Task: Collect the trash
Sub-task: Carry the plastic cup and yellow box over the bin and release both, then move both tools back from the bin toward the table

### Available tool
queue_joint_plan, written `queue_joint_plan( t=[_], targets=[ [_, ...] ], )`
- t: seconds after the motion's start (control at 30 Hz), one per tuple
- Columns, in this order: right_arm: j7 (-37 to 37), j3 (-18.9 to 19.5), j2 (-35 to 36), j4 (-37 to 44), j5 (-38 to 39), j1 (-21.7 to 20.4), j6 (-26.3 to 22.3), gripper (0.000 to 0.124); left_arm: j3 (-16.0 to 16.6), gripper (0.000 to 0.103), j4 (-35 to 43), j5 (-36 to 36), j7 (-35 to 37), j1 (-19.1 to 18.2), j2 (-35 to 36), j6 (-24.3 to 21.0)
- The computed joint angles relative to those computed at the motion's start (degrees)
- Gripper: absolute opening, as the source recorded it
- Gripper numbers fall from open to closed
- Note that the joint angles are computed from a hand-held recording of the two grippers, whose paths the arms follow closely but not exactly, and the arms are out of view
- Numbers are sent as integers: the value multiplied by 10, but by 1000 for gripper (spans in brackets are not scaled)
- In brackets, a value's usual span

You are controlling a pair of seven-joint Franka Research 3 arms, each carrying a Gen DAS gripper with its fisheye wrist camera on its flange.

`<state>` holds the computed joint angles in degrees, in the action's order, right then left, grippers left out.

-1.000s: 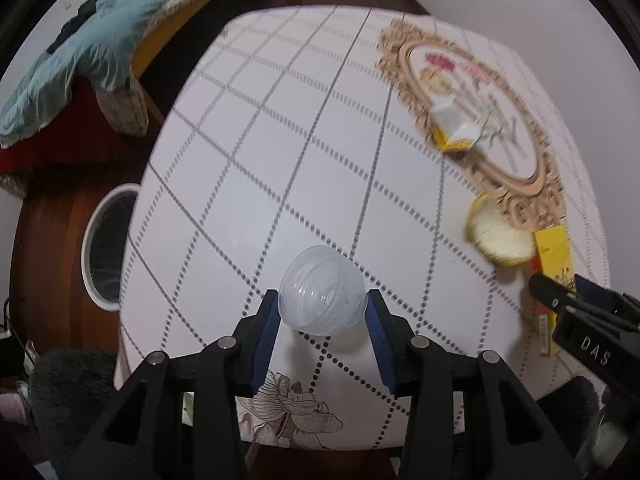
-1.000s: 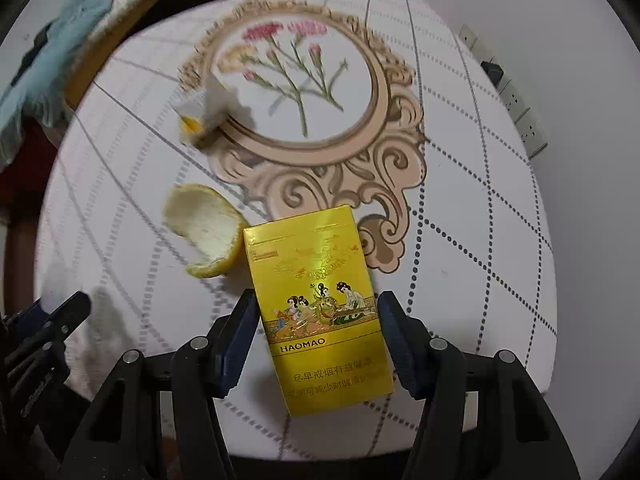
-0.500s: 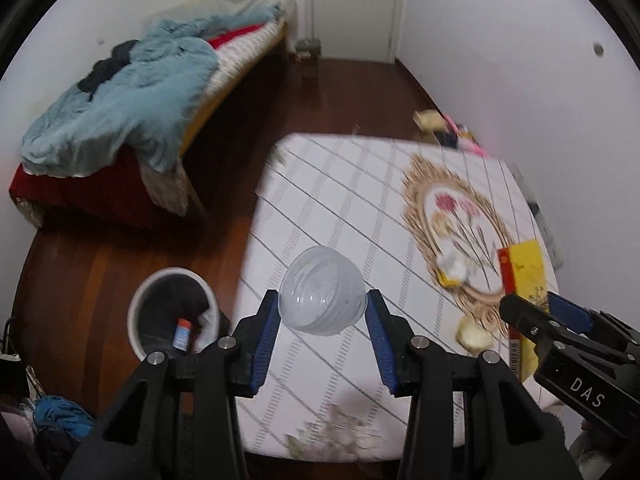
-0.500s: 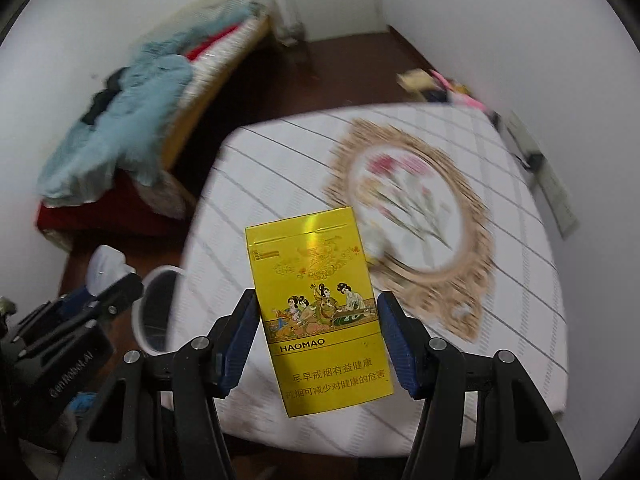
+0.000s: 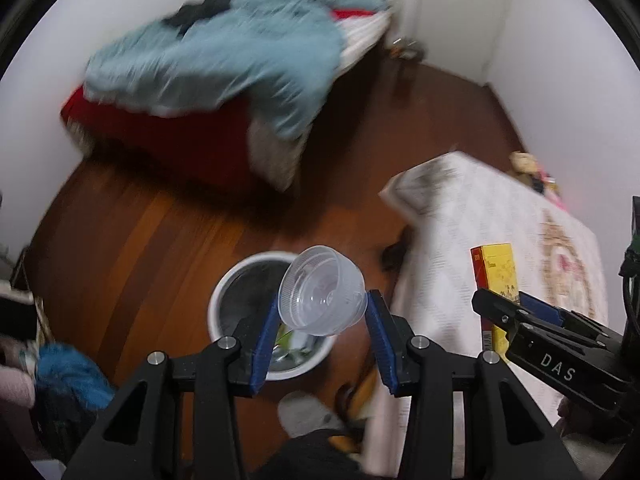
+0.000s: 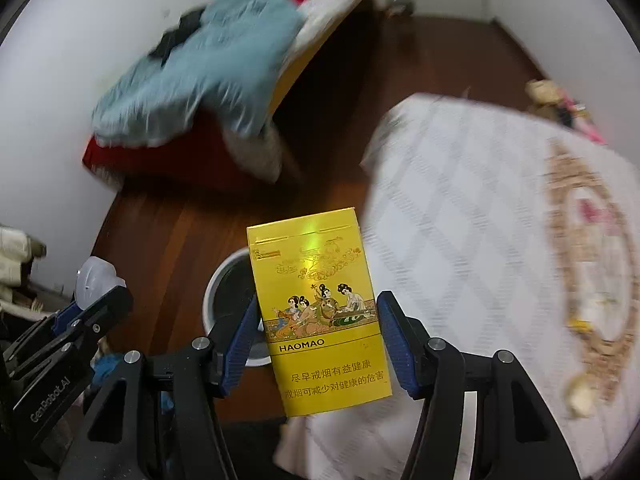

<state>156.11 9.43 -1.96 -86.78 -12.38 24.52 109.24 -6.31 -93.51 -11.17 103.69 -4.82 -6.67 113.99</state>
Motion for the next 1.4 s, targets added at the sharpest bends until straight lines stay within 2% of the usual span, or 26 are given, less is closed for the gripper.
queue_joint_plan(
  t=[0.17, 0.3, 0.43, 0.5, 0.53, 0.57, 0.6, 0.63, 0.67, 0.7, 0.73, 0.77, 0.93, 1.17, 1.3, 1.4],
  targets=[
    [-47, -17, 134, 60, 76, 7, 43, 61, 10, 40, 36, 14, -1, 29, 84, -32],
    [-73, -35, 227, 126, 127, 17, 38, 61, 2, 40, 95, 10, -9, 54, 169, -85],
    [-95, -48, 296, 187, 160, 23, 17, 61, -8, 40, 132, 11, -19, 72, 215, -113],
    [-102, -53, 323, 214, 171, 25, 8, 61, -12, 44, 146, 15, -21, 77, 230, -122],
    [-103, -55, 336, 229, 175, 26, 2, 61, -13, 53, 152, 21, -24, 78, 236, -125],
    [-100, -58, 345, 239, 176, 29, -3, 62, -13, 68, 155, 23, -25, 82, 238, -127],
    [-100, -60, 349, 242, 181, 29, -3, 62, -14, 75, 152, 25, -27, 84, 237, -121],
    [-104, -59, 357, 248, 189, 27, -3, 62, -14, 88, 150, 30, -28, 85, 237, -116],
    [-109, -58, 367, 263, 195, 26, -14, 65, -13, 92, 146, 39, -31, 85, 234, -111],
    [-113, -57, 380, 280, 199, 26, -27, 86, -12, 93, 145, 43, -33, 87, 233, -110],
    [-118, -57, 390, 294, 202, 25, -40, 98, -11, 93, 144, 49, -35, 87, 232, -110],
    [-122, -59, 398, 310, 201, 27, -53, 103, -11, 95, 147, 57, -38, 86, 234, -108],
    [-132, -67, 426, 376, 187, 42, -115, 103, -9, 97, 117, 91, -42, 83, 213, -81],
    [-127, -75, 431, 432, 169, 62, -178, 103, -5, 97, 88, 108, -38, 81, 180, -68],
    [-114, -82, 418, 446, 151, 77, -196, 103, -3, 97, 70, 107, -32, 82, 154, -56],
    [-105, -85, 395, 430, 137, 85, -192, 103, 1, 97, 58, 109, -27, 83, 133, -44]
  ],
)
